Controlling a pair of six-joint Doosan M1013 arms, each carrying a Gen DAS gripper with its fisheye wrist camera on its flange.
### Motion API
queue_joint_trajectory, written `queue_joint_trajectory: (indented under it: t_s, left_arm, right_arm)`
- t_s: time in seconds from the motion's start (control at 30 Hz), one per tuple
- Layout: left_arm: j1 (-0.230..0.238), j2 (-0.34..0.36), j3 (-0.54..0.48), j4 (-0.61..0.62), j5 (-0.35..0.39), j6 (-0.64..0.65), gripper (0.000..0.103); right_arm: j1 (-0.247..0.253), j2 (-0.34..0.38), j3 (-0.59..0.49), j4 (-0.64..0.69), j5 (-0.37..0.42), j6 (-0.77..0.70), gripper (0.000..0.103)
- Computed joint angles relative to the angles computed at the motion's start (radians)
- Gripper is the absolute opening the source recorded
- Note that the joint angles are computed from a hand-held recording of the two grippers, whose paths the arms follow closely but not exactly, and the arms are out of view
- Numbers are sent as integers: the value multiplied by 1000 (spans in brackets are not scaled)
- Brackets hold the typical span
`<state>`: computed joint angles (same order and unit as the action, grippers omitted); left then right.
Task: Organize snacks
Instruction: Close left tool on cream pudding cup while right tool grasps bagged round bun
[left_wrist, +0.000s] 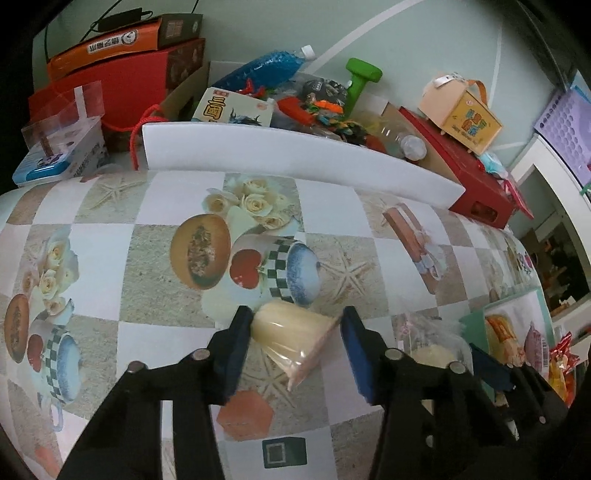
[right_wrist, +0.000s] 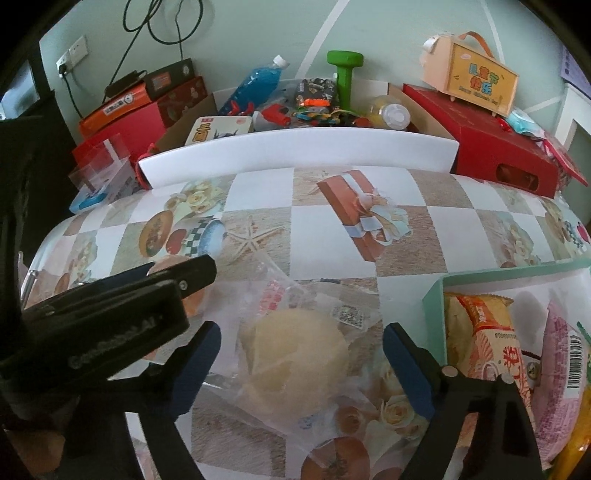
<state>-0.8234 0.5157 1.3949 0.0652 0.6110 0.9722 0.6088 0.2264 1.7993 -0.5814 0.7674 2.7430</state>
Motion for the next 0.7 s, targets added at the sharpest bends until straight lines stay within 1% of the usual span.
queue_joint_trajectory:
  t_s: [0.13, 0.27, 0.47, 0.57, 0.7]
  left_arm:
    - [-1, -8, 9, 7, 11, -21, 51]
    - [-4, -21, 24, 49, 37, -95, 50]
    - [-4, -33, 31, 98, 103, -200, 50]
    - [-9, -36, 32, 84, 123, -193, 51]
    - [-17, -40, 31, 75, 159, -195, 50]
  right_arm:
    - [1, 4, -6, 14, 14, -16, 83]
    - [-2, 1, -6, 26, 20, -26, 78]
    - [-3, 4, -14, 63, 38, -74, 70]
    - [-4, 1, -13, 92, 28, -113, 66]
    - [-2, 2, -17, 131, 40, -163, 63]
